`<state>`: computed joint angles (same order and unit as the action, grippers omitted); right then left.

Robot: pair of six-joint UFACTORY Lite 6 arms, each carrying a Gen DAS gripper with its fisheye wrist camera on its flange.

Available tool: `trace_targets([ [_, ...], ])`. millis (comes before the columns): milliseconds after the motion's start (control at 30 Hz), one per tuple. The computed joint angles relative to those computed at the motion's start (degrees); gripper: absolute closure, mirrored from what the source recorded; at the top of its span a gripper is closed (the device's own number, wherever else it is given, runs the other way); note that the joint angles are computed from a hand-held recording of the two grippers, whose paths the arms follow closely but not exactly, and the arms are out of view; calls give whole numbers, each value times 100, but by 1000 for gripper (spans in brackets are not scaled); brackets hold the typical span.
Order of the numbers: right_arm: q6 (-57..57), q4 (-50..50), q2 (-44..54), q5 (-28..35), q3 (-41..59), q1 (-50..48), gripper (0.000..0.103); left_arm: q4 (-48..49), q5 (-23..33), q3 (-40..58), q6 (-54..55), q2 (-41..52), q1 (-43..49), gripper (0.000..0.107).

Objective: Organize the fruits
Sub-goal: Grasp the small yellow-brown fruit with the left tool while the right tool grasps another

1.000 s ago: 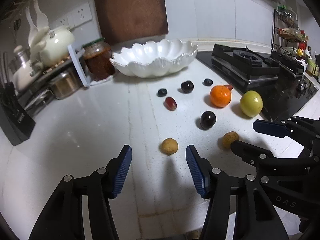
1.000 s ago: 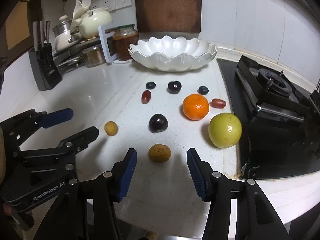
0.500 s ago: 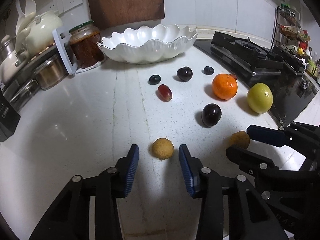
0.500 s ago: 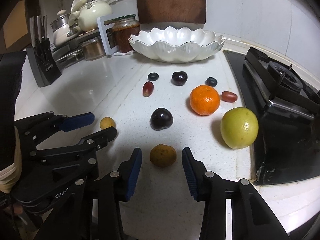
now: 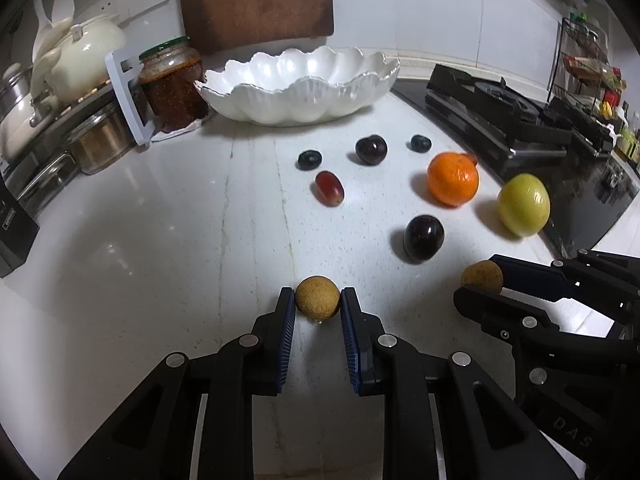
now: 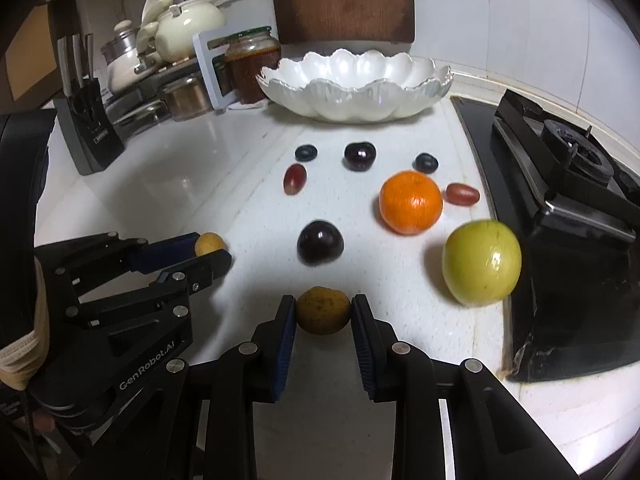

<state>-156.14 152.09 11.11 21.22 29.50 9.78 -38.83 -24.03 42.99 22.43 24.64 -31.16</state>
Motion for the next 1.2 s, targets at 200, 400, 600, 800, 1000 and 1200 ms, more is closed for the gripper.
trace_targets([
  [200, 460, -516, -109, -110, 225, -50, 73, -239, 130, -23, 168, -299, 71, 83],
  [400, 552, -602, -105, -150, 582, -8, 73, -507, 295, 40, 646, -661, 285, 83],
  [600, 781, -704, -126, -350, 969, 68, 73, -416, 568, 235, 746, -907, 588, 83],
  [800, 968, -920, -259, -454, 1185, 15, 73, -1051, 592, 454, 1370, -1018, 551, 83],
  [1000, 1977, -2379, -310, -180, 1416, -452, 73, -2734, 425, 851, 2648, -1006, 190, 83],
  [1200, 3117, -4113, -238, 235, 1837, -1028, 73, -4217, -179, 1301, 3607, -877, -305, 83],
])
